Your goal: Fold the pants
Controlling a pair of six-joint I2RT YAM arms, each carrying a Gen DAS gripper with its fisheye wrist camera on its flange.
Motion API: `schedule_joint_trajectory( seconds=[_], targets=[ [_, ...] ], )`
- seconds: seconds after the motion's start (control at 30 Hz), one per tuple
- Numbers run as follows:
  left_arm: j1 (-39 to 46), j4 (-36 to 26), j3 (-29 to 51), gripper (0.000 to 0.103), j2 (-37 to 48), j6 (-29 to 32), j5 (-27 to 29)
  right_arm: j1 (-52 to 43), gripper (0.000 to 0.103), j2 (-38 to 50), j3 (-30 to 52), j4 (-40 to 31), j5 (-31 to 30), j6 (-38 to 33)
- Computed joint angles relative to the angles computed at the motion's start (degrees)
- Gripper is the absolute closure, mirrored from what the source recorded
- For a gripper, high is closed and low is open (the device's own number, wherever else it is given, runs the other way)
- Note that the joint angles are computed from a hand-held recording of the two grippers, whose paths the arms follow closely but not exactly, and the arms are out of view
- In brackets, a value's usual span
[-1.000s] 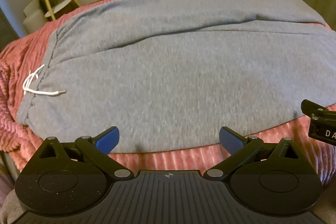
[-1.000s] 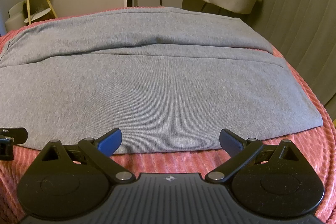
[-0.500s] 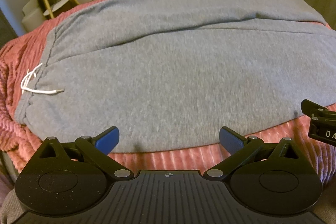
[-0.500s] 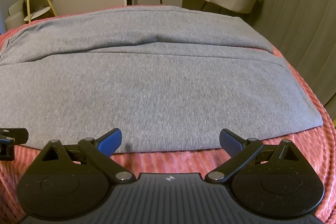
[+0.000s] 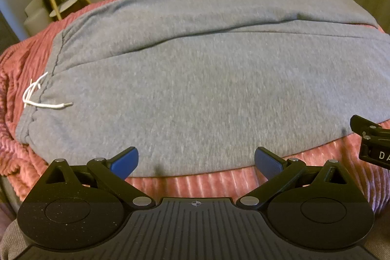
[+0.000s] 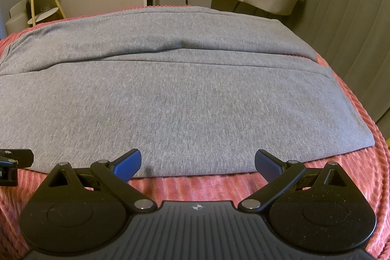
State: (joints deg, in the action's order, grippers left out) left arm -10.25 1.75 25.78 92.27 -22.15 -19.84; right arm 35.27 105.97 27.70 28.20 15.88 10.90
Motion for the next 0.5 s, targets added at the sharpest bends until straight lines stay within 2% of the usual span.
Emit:
schedule_joint_trajectory(
  seconds=[0.37,0.5],
  targets=[
    [0.3,-1.0,0.3,0.000,-0.3,0.0,0.3,-0.3,0.004,-0.9,-0.7,0.4,-0.6,-0.2],
    [1.6,-0.8,-1.2,0.000,-3.3,-0.7,0.9,-2.9,0.004,-4.0,-5.1,6.6,-4.4,1.1]
  ],
)
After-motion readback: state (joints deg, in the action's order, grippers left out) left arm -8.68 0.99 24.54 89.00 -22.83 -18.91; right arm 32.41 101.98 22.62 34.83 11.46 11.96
